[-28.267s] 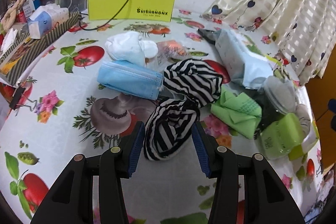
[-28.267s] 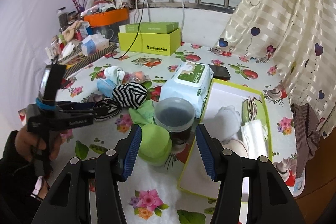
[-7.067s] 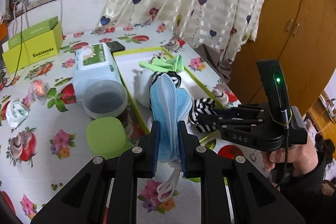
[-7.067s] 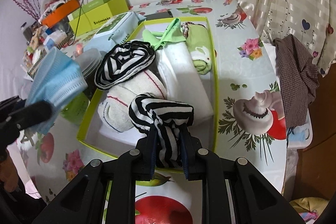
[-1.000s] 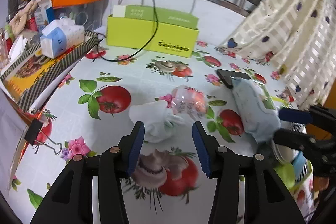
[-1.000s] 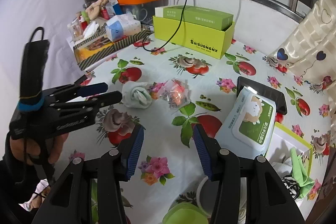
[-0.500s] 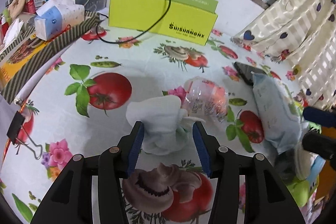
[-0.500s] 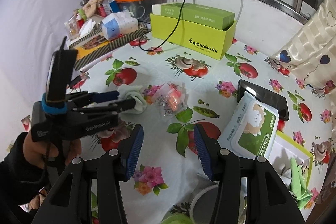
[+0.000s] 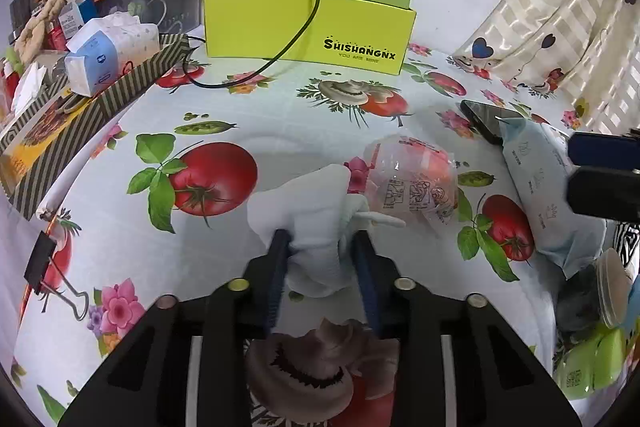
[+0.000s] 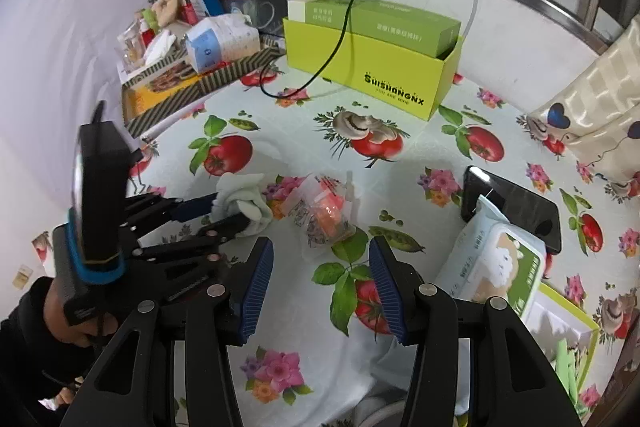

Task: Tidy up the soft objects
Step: 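Grasp the white cloth on the table with the left gripper, then grasp the clear plastic bag of red items with the right gripper while the left holds the white cloth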

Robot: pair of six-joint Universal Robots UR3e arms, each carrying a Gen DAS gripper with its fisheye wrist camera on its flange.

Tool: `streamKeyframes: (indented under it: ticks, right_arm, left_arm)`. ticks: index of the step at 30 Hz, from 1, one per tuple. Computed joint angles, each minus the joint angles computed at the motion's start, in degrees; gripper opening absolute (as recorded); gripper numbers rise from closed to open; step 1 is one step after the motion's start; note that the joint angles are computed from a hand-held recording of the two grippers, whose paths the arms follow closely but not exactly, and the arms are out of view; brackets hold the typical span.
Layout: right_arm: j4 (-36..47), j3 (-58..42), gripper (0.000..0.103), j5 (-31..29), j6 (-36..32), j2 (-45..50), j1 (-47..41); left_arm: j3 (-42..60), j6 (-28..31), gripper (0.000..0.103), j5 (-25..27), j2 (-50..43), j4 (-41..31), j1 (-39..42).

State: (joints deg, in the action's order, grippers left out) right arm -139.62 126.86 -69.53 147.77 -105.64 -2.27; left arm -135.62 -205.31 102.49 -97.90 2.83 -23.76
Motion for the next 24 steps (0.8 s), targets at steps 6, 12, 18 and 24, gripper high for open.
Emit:
streamKeyframes:
  ticks: [6,12,18,24]
  right_arm:
    - [-1.24,-5.46,0.049,-2.44,1.07,8.11,2.48]
    - [0.47,-14.24,0.049,-7.02,-0.42,19.09,6.73]
    - [4.00,-23.99,0.054,-10.05,-0.64,29.83,10.35]
    - [4.57,-28.11,0.034,-13.70,1.51,35.60,12.90]
  left_arm:
    - [-1.77,0.22,0.025,-0.63,2.47,-0.52,0.28]
    - [-5.20,-0.36,0.025,-0.79,6.63,0.10,0.29]
    - [-7.43,-0.03,0.025,-1.87,8.99,0.69,1.08]
    - [-8.01,0.21,0.025,-2.10,10.24,-0.15,1.66]
